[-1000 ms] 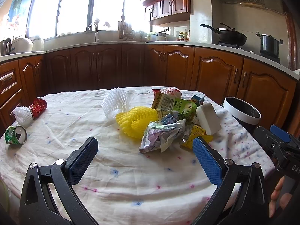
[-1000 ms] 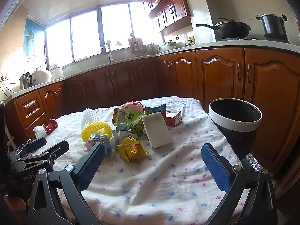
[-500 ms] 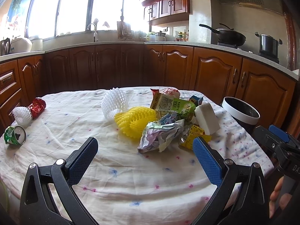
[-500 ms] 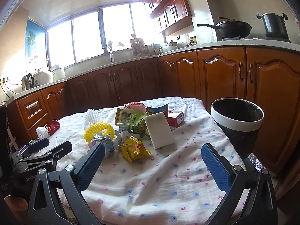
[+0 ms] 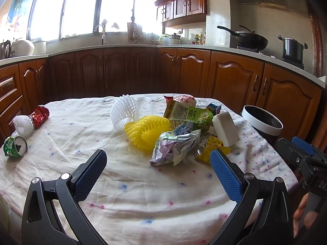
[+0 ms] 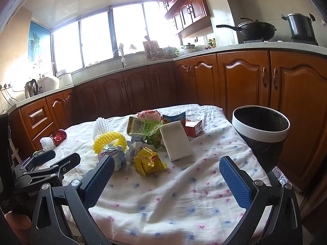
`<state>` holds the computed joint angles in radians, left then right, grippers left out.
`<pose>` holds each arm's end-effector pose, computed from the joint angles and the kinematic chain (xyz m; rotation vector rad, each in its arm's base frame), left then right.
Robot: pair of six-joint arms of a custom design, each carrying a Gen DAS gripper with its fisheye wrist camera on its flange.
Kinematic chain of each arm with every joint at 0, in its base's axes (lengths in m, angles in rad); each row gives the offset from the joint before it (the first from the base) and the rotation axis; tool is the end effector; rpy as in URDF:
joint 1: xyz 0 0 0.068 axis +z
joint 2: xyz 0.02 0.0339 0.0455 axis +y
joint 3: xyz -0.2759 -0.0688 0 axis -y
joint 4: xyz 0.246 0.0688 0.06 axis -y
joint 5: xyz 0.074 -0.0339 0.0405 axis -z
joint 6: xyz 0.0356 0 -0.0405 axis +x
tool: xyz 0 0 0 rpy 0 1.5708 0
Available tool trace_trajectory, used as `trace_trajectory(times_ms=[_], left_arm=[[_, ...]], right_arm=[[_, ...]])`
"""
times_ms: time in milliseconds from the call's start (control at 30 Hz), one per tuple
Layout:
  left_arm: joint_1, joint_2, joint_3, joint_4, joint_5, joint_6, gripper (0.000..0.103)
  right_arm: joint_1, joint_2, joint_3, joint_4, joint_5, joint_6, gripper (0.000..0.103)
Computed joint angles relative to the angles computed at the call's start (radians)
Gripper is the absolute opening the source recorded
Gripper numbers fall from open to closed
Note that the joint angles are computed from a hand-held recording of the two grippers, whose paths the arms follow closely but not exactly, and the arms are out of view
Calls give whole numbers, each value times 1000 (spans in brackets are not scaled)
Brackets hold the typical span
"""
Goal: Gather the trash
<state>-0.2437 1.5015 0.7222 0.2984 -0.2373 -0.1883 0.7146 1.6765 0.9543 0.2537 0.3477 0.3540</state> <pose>0.3071 -0.0677 0.2083 -0.0905 2.0352 -0.0274 0.2869 0.2328 0.2217 -0.1472 2.0190 0.3258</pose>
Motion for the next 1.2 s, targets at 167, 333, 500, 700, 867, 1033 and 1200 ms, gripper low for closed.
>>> trace_trajectory(times_ms=[167,333,500,700,867,1033,1200], left_arm=[[7,4,3,-4,8,0,103],[25,24,18,-17,26,-6,103],[54,58,46,-41,58,-13,103],[88,122,129,-117,123,-14,97],[111,197,228,-195,203,-15,87],[121,286,341,-273,261,-3,79],[129,387,458,-360,305,1,67]], right_arm=[[-5,12,9,-7,-18,6,103],[-13,31,25,-18,-40,10,103],[-34,62,63,-38,-103,18,102],[-72,142,165,-111,-240,31,77],[-102,233,277,-184,-352,45,62],[-120,317,392,-263,-391,45,59],[-141,403,500,-339,-445,41,52]])
